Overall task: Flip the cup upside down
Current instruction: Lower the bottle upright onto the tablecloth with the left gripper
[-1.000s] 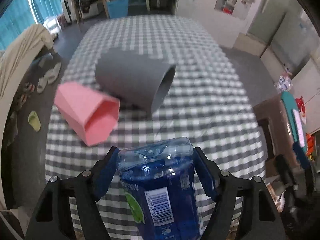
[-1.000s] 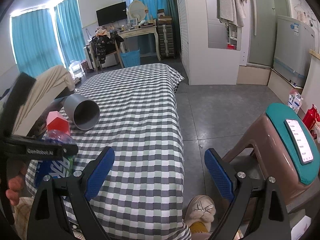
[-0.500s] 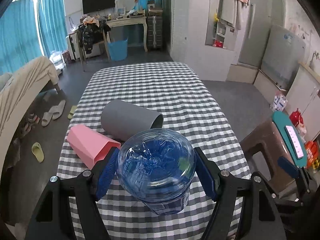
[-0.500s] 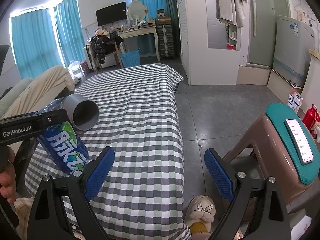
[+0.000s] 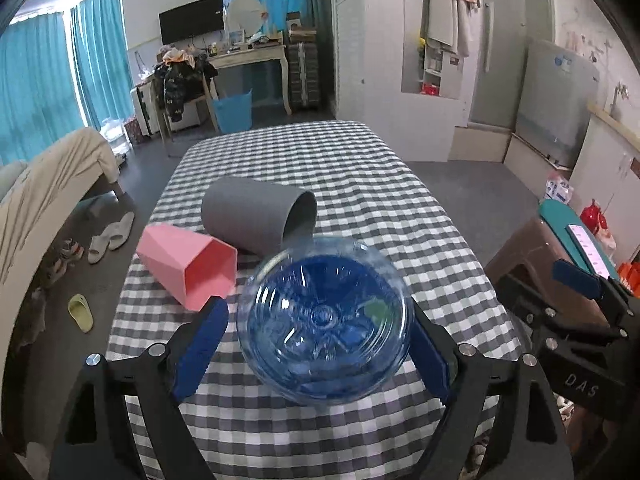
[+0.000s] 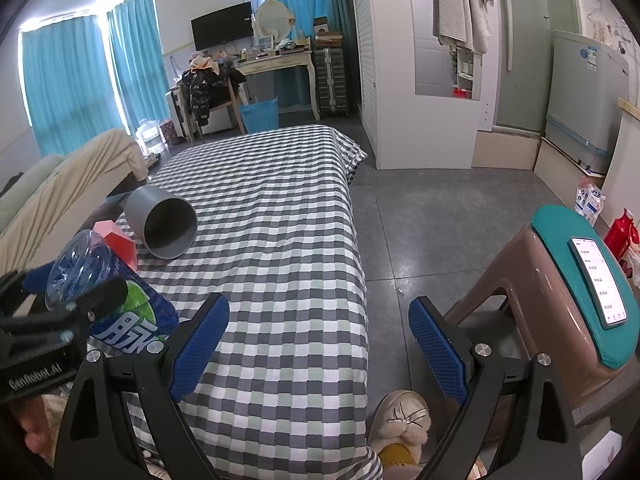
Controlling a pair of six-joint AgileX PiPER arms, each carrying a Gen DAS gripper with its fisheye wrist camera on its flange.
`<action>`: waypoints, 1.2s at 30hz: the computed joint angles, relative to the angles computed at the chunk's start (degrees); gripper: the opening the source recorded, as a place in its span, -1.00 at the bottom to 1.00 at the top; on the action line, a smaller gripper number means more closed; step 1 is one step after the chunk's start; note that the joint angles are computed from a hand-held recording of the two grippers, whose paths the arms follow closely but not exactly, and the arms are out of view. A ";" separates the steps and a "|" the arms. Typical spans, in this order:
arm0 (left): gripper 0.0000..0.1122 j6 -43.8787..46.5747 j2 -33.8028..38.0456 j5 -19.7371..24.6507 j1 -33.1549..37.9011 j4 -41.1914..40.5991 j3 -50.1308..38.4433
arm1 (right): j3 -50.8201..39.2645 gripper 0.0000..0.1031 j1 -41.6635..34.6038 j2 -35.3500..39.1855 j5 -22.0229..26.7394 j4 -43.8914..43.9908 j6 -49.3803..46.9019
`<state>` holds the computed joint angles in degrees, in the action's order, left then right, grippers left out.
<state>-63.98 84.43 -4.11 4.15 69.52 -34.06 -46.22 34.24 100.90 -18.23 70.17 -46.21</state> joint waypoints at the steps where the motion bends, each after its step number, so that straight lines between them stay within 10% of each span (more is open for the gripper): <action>1: 0.57 -1.16 0.11 -0.52 0.10 0.89 0.24 | 0.02 0.78 0.05 -0.01 -0.11 -0.04 0.09; 17: 0.57 11.01 -8.55 -9.43 3.74 -9.76 2.64 | 6.03 0.78 4.03 -3.51 -9.91 -16.23 18.86; 36: 0.58 20.10 -18.84 -44.13 41.02 -3.57 20.21 | 12.75 0.78 22.99 -2.17 -31.39 -11.86 20.66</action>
